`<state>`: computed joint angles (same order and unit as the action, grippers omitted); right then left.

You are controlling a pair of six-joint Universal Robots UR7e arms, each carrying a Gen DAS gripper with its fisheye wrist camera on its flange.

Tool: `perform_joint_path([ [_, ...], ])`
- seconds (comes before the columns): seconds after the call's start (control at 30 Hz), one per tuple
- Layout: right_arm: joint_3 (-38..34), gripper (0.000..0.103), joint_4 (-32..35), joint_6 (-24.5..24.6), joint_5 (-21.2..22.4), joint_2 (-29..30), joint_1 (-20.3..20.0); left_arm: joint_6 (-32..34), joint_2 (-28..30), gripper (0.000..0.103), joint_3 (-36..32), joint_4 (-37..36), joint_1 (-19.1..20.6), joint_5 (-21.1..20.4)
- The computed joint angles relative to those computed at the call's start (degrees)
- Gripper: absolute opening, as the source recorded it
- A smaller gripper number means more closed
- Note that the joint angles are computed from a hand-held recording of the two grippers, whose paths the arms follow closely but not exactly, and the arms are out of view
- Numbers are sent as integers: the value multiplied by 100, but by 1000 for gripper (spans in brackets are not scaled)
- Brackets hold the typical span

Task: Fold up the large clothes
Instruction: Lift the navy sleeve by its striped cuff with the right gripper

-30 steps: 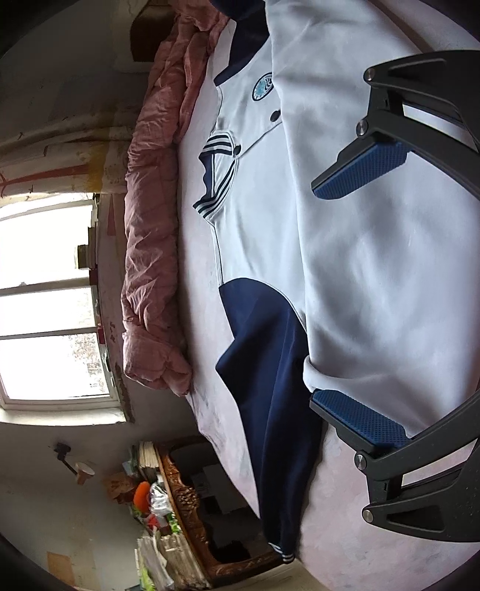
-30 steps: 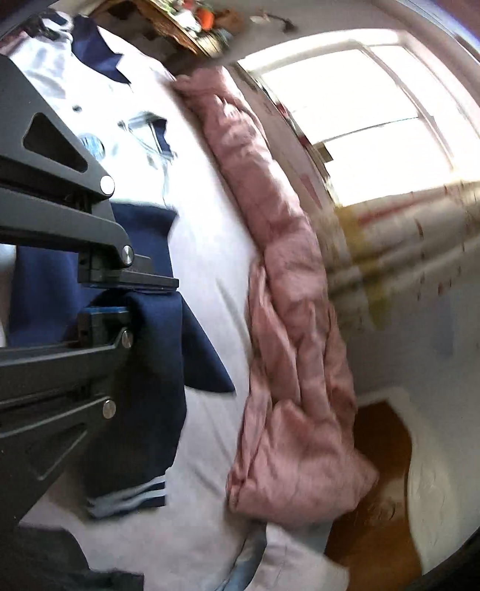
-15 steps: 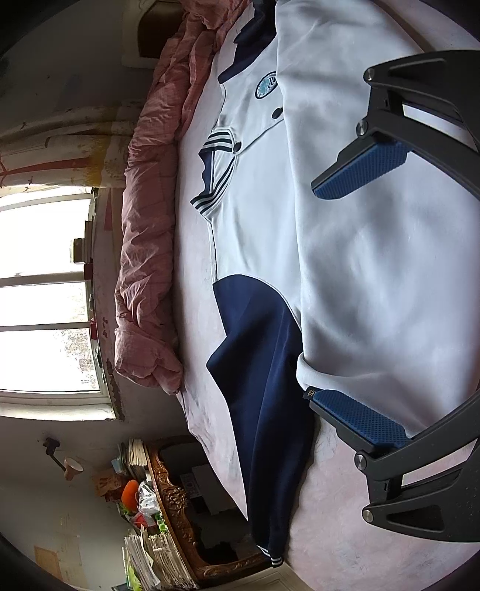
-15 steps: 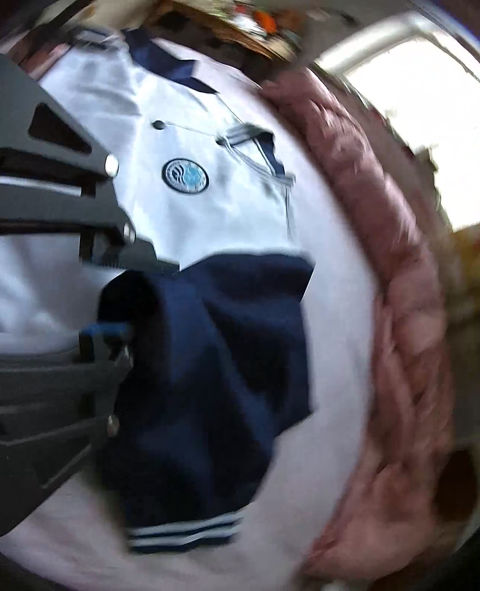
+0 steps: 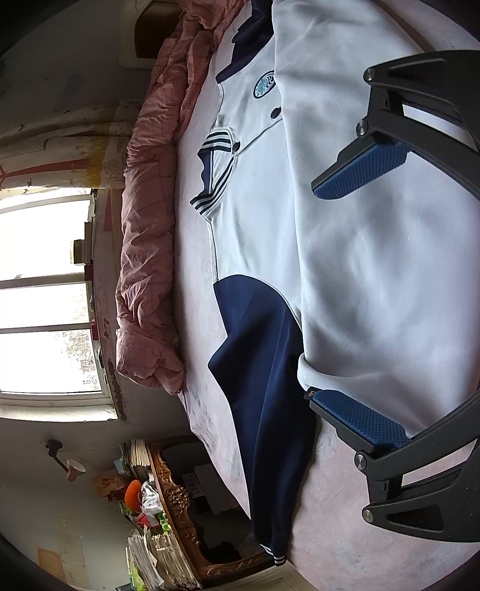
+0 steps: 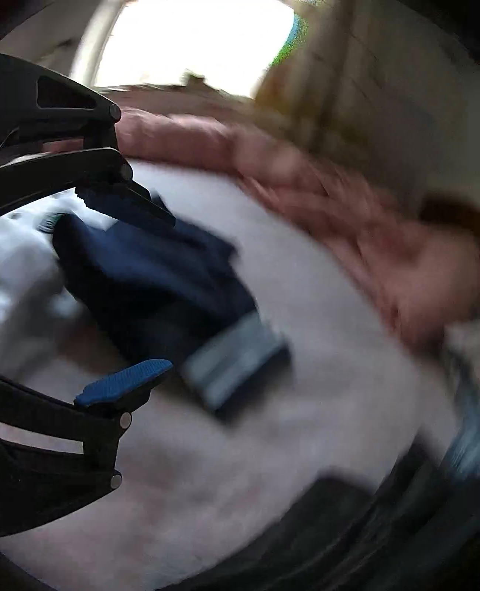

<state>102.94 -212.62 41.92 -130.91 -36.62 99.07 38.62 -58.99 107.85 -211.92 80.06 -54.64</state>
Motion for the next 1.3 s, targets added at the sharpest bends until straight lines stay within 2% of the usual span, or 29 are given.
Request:
perform_joint_path([
  [0.07, -28, 71, 121, -26, -59, -4, -130, 16, -8, 103, 12, -3, -2, 3],
  [0.13, 20, 71, 138, 30, 157, -36, -287, 17, -11, 103, 12, 3, 0, 4],
  [0.27, -115, 71, -3, -622, 204, 23, -388, 18, -6, 103, 12, -9, -5, 6],
  [0.33, -209, 61, -42, -726, 161, 95, -458, 26, -7, 103, 11, -14, -3, 1],
  [0.4, -264, 36, -104, -763, 109, 120, -522, 24, -5, 103, 9, -8, -8, 13],
  [0.43, -278, 31, -162, -827, 180, 125, -575, 32, -5, 103, 7, -10, -6, 13],
  [0.5, -209, 7, -357, -944, 534, 87, -722, 27, -8, 103, 10, -6, -7, 13],
  [0.6, -67, 6, -457, -1126, 1311, -62, -889, 23, -5, 103, 10, -10, -11, 13],
  [0.67, -99, 4, -298, -1628, 1734, -174, -873, 38, 1, 103, 1, -23, -11, 8],
  [0.73, -81, 1, -461, -2238, 2525, -250, -834, 38, 1, 103, 1, -23, -11, 8],
  [0.8, -46, 1, -519, -2679, 3162, -312, -776, 40, 0, 103, 0, -17, -11, 10],
  [0.83, -72, 1, -527, -2974, 3292, -316, -678, 33, 1, 103, 1, -17, -13, 14],
  [0.87, -125, 1, -483, -3244, 3189, -299, -540, 32, 3, 103, 2, -18, -15, 18],
  [0.9, -222, 1, -303, -3523, 2878, -286, -367, 30, 0, 103, 0, -10, -13, 18],
  [0.97, -436, 1, 4, -3597, 1965, -204, -111, 31, 0, 103, 2, -16, -15, 17],
  [1.0, -539, 1, -106, -3526, 1489, -107, -35, 37, 3, 103, 0, -22, -14, 13],
  [1.07, -624, 2, 1, -3147, 954, -61, -32, 40, 6, 103, -1, -22, -17, 19],
  [1.13, -609, 19, 445, -2707, 805, -171, -151, 59, 3, 103, -1, -7, -15, 24],
  [1.17, -563, 42, 658, -2463, 843, -251, -245, 71, 3, 103, 9, -16, -19, 25],
  [1.2, -492, 58, 683, -2382, 1009, -309, -351, 80, 0, 103, 13, -20, -18, 23],
  [1.3, -468, 59, 946, -2319, 1102, -391, -524, 98, 1, 103, 16, -28, -21, 23],
])
